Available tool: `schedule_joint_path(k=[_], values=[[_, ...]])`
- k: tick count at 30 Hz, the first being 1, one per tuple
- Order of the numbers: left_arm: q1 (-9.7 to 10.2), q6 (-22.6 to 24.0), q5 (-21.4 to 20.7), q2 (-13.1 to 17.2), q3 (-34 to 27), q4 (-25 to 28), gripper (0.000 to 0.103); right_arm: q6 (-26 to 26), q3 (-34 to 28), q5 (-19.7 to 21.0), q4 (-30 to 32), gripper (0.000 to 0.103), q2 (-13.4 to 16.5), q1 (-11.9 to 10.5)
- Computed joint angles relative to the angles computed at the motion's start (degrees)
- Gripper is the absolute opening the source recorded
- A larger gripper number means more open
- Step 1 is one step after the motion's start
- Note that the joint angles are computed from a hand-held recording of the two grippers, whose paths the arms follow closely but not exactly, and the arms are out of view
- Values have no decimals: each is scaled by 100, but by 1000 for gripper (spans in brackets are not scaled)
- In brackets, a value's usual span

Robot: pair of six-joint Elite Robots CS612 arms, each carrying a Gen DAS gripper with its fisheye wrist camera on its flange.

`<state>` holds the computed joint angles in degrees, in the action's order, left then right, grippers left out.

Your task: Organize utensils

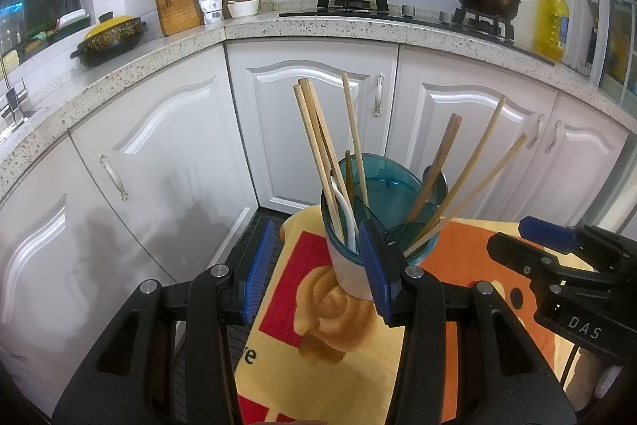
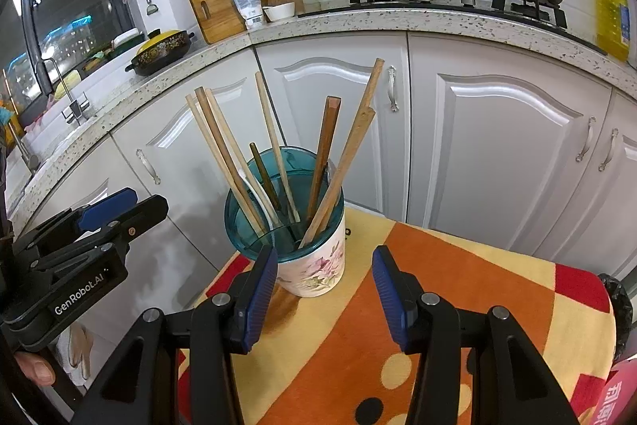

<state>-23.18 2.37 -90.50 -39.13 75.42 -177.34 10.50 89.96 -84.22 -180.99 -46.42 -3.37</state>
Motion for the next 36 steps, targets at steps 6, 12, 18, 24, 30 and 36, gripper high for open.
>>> schedule_joint_path(k=[6, 12, 18, 24, 30, 36], values=[[-3, 4, 10, -2, 9, -13, 43, 2, -6, -9, 8, 48, 2, 5], [-6, -2, 19, -12, 12, -2, 43, 8, -24, -16, 40, 48, 9, 12], [-9, 1, 14, -11, 5, 7, 43, 2, -22, -26, 32, 48, 9, 14], [-14, 1, -10, -3, 6, -20, 43, -7, -15, -5, 45, 48, 2, 9], [-9, -8, -94, -7, 27, -29, 43, 9, 4, -11, 55, 48, -7, 1], [-14, 22, -152, 7, 29, 9, 43, 54, 62, -31, 47, 48, 8, -51]])
